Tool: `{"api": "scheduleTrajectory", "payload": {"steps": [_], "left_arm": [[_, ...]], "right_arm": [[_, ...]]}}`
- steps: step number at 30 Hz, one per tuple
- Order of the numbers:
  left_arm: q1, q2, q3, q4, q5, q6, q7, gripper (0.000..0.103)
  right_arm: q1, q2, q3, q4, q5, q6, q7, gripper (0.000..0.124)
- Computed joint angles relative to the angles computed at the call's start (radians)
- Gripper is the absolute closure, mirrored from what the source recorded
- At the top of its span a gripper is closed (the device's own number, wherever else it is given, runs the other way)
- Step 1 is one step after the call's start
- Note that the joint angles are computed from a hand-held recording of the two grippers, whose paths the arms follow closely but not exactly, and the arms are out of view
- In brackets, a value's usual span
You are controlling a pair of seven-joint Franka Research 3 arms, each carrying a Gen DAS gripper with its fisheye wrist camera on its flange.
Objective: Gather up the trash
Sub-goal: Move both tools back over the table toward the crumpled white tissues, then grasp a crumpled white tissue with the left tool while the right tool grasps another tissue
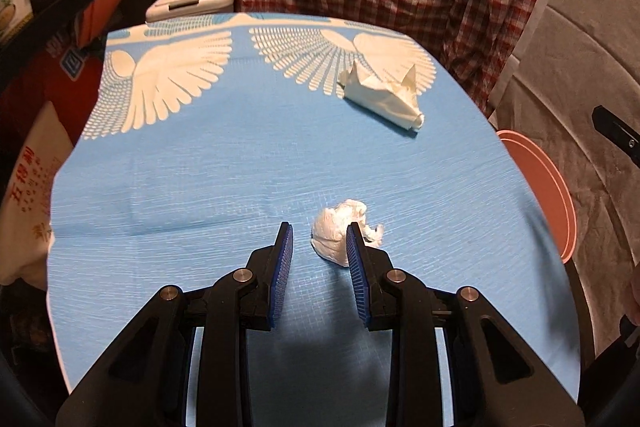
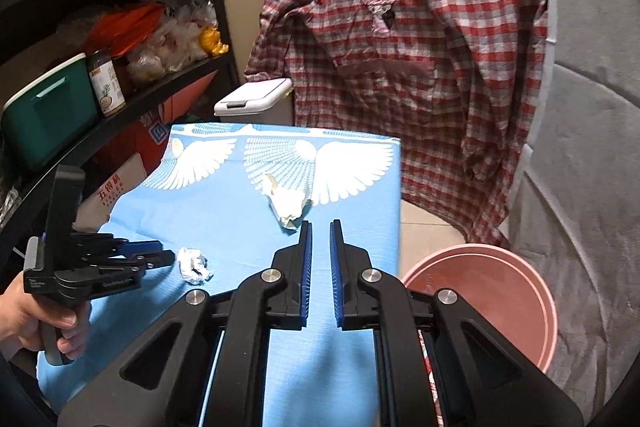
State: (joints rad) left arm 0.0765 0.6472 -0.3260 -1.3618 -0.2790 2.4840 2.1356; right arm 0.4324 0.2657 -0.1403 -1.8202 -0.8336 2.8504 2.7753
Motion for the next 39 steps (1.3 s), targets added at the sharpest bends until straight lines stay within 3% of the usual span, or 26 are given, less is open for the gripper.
{"api": "scheduleTrajectory", "payload": {"steps": [12,15,17,20,26,27,28,31,39], "left_arm": [[-0.008,0.071,-0.007,0.091,0.002,-0.068,0.004,0.074],[-0.007,0.083,-0.008,0.113,-0.003,-0.093,0.004,0.077],[-0.013,0.092,-0.004,0.131,0.001,-0.108,0.003,0.092],[-0.017,0.093,-0.002,0.14,0.003,-0.119,0.003,0.094],[-0.01,0.088,-0.006,0.137,-0.014,-0.119,0.013,0.095],[-0.01,0.087,-0.005,0.138,-0.015,-0.118,0.013,0.096],[-0.01,0.086,-0.003,0.138,-0.015,-0.117,0.012,0.096],[-0.008,0.085,-0.002,0.141,-0.017,-0.115,0.013,0.097],[0.013,0.036,-0.015,0.089,-0.05,-0.083,0.024,0.098]], "right_arm": [[-0.03,0.229,0.042,0.226,0.295,0.034,-0.35,0.113],[-0.066,0.308,0.088,0.321,0.398,0.0,-0.482,0.112],[-0.067,0.363,0.092,0.393,0.437,-0.031,-0.544,0.106],[-0.06,0.431,0.08,0.484,0.489,-0.071,-0.599,0.098],[-0.046,0.557,0.055,0.669,0.586,-0.186,-0.713,0.097],[-0.044,0.564,0.052,0.678,0.604,-0.193,-0.726,0.099],[-0.039,0.572,0.044,0.687,0.618,-0.2,-0.735,0.109],[-0.013,0.561,0.008,0.666,0.638,-0.18,-0.742,0.115],[0.027,0.471,-0.03,0.564,0.652,-0.122,-0.733,0.117]]}}
